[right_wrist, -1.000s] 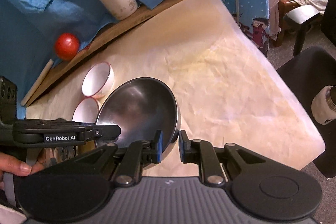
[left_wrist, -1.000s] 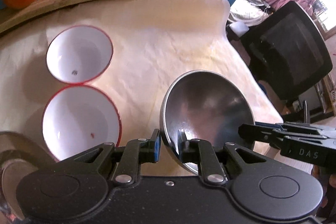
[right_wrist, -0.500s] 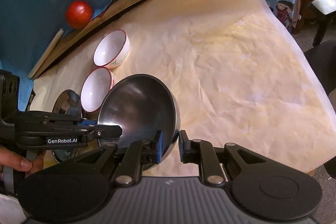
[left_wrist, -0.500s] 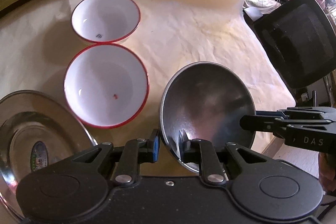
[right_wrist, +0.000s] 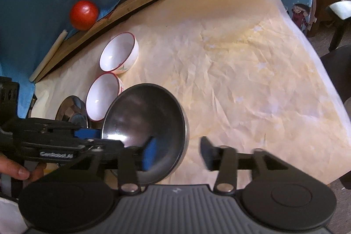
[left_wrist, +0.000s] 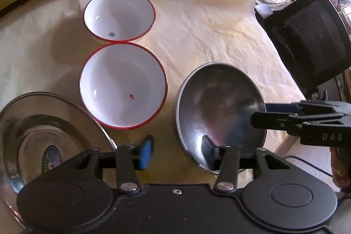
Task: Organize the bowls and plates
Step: 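Lift the steel bowl with both tools, set it beside the plate stack, open both, then move both tools to the larger red-rimmed white bowl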
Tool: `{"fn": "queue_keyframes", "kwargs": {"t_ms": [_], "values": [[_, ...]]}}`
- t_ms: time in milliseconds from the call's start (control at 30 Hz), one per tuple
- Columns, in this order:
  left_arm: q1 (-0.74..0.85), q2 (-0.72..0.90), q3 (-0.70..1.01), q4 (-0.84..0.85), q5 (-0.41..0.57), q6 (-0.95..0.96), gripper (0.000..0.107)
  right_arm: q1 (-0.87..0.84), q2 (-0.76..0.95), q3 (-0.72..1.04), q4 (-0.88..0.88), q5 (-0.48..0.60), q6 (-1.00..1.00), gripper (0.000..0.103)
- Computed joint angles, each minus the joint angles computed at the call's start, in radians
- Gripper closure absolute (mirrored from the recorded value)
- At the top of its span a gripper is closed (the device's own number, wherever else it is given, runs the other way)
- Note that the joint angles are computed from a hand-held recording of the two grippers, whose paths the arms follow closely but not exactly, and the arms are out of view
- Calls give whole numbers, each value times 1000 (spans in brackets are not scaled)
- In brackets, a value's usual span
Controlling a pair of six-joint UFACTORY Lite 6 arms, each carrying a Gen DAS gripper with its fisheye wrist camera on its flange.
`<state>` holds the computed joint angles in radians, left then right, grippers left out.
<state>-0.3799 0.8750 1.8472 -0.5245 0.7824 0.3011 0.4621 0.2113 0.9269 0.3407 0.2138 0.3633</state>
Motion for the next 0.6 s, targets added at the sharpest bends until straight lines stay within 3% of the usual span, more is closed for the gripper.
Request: {"fn": "queue_keyframes", "kwargs": {"t_ms": [33, 200, 300, 367, 600], "values": [[2, -2, 1, -1, 7, 8, 47, 2, -1, 4, -38, 5, 37, 43], [27, -52, -31, -9, 17, 44, 27, 14, -29, 7, -259, 22, 258, 13], [64, -91, -64, -28, 12, 58, 21, 23, -45, 10, -379, 28, 374, 6], [73, -114, -73, 31, -4, 5, 12, 30, -48, 17, -449, 31, 442, 4], [130, -165, -85, 13, -13, 28, 9, 59, -18, 68, -597, 37, 583, 1]]}}
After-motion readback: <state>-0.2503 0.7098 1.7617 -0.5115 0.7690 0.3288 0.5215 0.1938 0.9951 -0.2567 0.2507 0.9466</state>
